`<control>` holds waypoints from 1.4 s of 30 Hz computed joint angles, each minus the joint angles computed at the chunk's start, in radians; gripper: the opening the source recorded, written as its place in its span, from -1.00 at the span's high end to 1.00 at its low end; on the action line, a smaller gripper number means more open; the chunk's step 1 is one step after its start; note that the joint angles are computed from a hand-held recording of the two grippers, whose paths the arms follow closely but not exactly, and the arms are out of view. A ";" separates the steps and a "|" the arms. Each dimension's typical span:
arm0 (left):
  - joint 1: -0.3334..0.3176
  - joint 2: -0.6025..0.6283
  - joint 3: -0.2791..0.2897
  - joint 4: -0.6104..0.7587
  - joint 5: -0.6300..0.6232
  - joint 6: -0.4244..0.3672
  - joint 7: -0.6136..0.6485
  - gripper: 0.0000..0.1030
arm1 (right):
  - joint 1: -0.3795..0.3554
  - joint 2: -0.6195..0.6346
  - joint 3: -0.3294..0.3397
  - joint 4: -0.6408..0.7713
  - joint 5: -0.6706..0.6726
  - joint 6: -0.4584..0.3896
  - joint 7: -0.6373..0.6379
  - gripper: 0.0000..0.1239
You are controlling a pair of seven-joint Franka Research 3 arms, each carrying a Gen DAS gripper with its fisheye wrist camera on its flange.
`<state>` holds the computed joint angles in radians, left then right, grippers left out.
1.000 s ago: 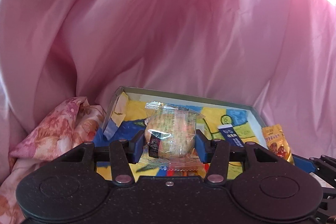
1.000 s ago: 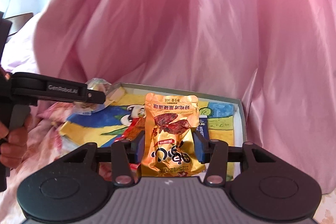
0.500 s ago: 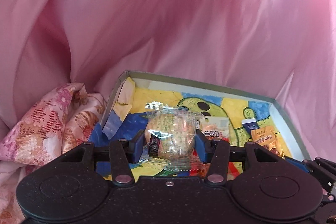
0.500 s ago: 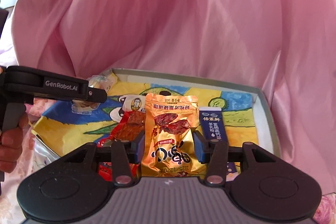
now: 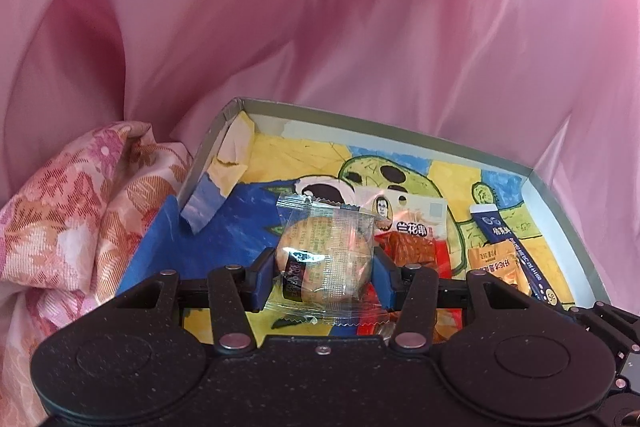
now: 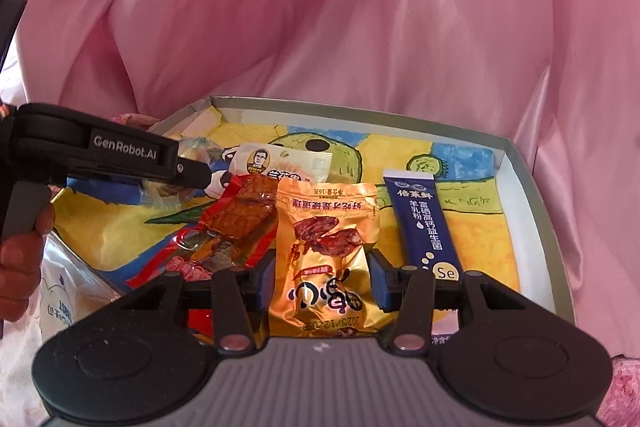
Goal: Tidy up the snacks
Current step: 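Open left tool over tray to drop cake while right tool drops jerky bag, then withdraw both open tools from the tray back over the loose snacks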
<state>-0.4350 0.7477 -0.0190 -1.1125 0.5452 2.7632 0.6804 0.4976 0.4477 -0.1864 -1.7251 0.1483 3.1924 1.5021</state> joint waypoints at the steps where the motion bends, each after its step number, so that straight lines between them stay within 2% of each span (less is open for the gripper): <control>1: -0.003 0.003 0.001 0.006 -0.002 -0.009 -0.003 -0.01 | 0.012 0.001 -0.014 0.000 -0.002 -0.001 0.005 0.15; 6: -0.014 0.009 0.006 0.016 0.000 -0.026 -0.022 -0.03 | 0.060 0.007 -0.072 0.000 -0.012 -0.004 0.035 0.12; 14: -0.020 -0.024 0.011 -0.029 0.022 -0.005 -0.046 -0.38 | 0.113 0.007 -0.134 -0.010 -0.037 0.009 0.067 0.04; 17: -0.025 -0.054 0.024 -0.066 0.044 0.024 -0.079 -0.46 | 0.148 -0.003 -0.171 -0.028 -0.037 0.035 0.070 -0.07; 20: -0.046 -0.090 0.058 -0.108 0.091 0.052 -0.154 -0.67 | 0.190 -0.026 -0.210 -0.064 -0.010 0.085 0.055 -0.33; 24: -0.063 -0.150 0.081 -0.173 0.164 0.081 -0.237 -0.74 | 0.261 -0.059 -0.271 -0.110 0.039 0.149 0.000 -0.48; 28: -0.108 -0.227 0.140 -0.255 0.320 0.121 -0.392 -0.77 | 0.340 -0.095 -0.330 -0.167 0.124 0.245 -0.058 -0.65; 32: -0.155 -0.314 0.196 -0.338 0.520 0.163 -0.584 -0.81 | 0.430 -0.139 -0.380 -0.225 0.241 0.345 -0.166 -0.66; 35: -0.205 -0.385 0.240 -0.391 0.718 0.154 -0.766 -0.88 | 0.469 -0.184 -0.379 -0.267 0.313 0.416 -0.258 -0.66; 38: -0.233 -0.454 0.243 -0.443 0.884 0.114 -0.910 -0.95 | 0.489 -0.230 -0.359 -0.304 0.363 0.477 -0.339 -0.66; 42: -0.227 -0.538 0.203 -0.515 0.995 0.075 -0.977 -0.96 | 0.493 -0.302 -0.309 -0.364 0.407 0.533 -0.419 -0.66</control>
<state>-0.6618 0.2093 0.1835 -1.6273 1.5405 2.8386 -0.2965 0.9907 0.1456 -0.4955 -2.0889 0.5556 3.7254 1.0830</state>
